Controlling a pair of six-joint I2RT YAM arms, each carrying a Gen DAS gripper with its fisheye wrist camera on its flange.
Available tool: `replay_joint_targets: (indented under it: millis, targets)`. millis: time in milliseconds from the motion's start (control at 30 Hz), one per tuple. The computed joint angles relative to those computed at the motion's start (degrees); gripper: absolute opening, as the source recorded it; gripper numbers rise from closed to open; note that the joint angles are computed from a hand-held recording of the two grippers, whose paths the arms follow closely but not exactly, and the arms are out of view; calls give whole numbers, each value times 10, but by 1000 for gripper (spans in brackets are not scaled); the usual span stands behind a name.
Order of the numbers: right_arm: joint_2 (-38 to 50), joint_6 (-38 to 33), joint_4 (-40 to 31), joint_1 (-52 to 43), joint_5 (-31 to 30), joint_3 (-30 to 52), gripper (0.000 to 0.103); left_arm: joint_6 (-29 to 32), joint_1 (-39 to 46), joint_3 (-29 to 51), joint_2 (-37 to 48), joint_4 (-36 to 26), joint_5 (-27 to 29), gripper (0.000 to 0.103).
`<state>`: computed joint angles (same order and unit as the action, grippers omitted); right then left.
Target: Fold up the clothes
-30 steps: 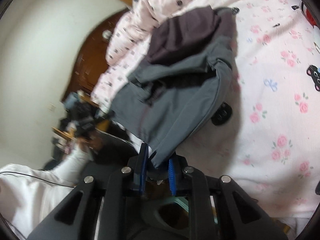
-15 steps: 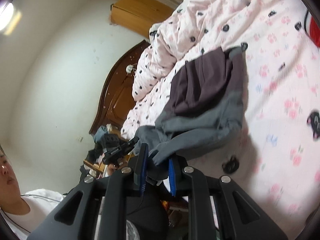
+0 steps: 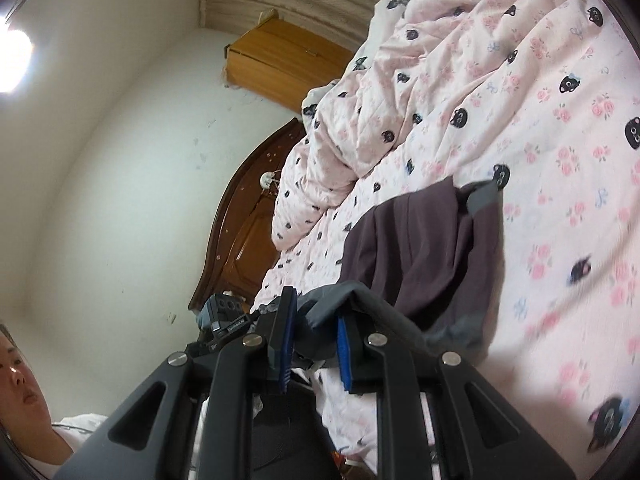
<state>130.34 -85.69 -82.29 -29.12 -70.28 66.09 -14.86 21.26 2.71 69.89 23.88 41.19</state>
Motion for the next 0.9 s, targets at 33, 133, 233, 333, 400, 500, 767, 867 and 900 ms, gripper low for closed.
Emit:
replay_joint_targets:
  millis: [33, 133, 233, 333, 400, 500, 767, 867, 900]
  targets:
    - [4, 16, 8, 6, -8, 9, 19, -12, -9, 10, 25, 20, -8, 6]
    - [12, 71, 35, 21, -24, 39, 19, -41, -31, 45, 98, 61, -27, 6]
    - [16, 162, 96, 42, -39, 66, 19, -60, -55, 88, 157, 73, -54, 6]
    - [15, 300, 204, 69, -49, 88, 19, -68, -71, 132, 204, 65, -79, 6]
    - [14, 386, 279, 85, -47, 94, 19, -69, -81, 161, 235, 57, -100, 6]
    - [22, 498, 376, 104, -37, 102, 19, -69, -93, 198, 281, 54, -125, 6]
    - [76, 699, 532, 141, 33, 135, 19, -106, -92, 253, 396, 99, -126, 7]
    - [94, 726, 544, 149, 49, 151, 19, -111, -87, 261, 406, 102, -121, 8]
    - [96, 728, 545, 151, 52, 153, 19, -117, -81, 266, 414, 103, -111, 9]
